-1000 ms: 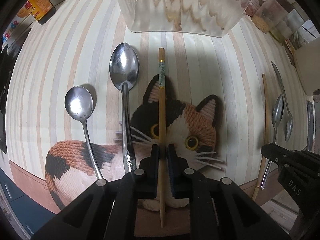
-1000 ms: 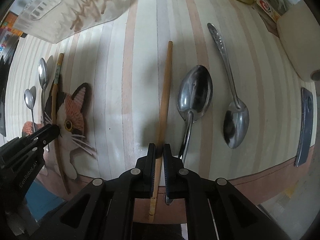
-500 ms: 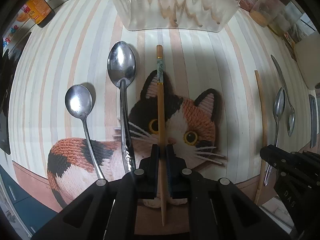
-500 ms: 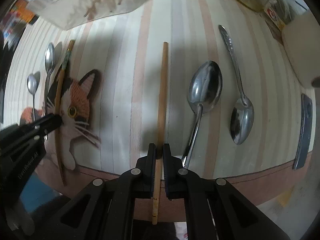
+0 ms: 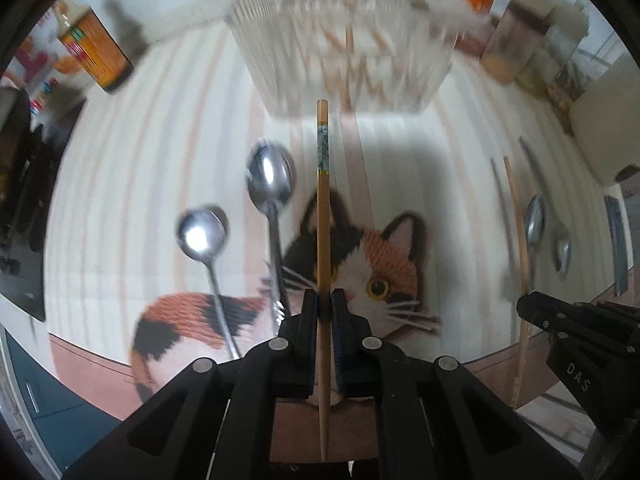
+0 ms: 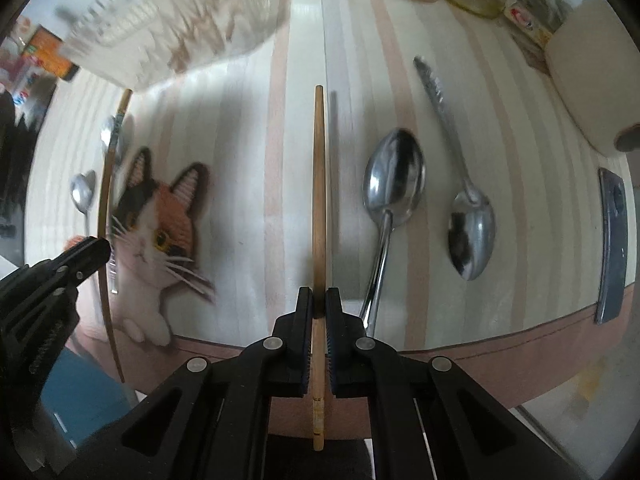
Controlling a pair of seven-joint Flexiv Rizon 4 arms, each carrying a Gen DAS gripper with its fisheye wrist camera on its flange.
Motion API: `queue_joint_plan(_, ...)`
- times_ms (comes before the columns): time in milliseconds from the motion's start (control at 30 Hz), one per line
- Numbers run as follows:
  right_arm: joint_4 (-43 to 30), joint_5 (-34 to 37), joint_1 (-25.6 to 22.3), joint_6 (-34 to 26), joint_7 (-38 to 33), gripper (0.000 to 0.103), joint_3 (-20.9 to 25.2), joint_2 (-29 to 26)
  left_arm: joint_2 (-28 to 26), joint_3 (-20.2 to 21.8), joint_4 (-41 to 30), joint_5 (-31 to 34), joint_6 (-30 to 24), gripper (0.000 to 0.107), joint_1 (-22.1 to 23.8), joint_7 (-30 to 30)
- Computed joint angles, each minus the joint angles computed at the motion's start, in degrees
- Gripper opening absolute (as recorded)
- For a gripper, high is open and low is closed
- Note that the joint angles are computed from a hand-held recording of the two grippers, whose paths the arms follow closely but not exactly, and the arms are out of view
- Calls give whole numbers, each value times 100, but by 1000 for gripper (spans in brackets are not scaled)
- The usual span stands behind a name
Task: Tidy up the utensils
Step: 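Lift the chopstick in the left tool into the basket while the right tool drops its chopstick there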
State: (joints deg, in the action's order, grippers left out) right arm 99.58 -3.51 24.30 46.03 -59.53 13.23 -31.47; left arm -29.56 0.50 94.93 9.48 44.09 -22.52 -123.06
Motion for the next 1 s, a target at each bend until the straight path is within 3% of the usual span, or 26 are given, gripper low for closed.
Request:
queue_joint_plan(333,-32,77,-92,383,-177,6,55,528,796,83,214,478,274,4,-14,-307)
queue_joint_plan(567,-579,367,-213,401,-497,6,122,581,1120,3,165,503,547,4,197,-390)
queue_joint_plan(833,-1927,512,-204,129,-786,6,38,-15,674,10,-804,310,512,4,434,-131)
queue_joint_plan(1000,-3349,623,-172,-426,-873,6,6,-781,10,-38,-1763,-162,282,4,678,364)
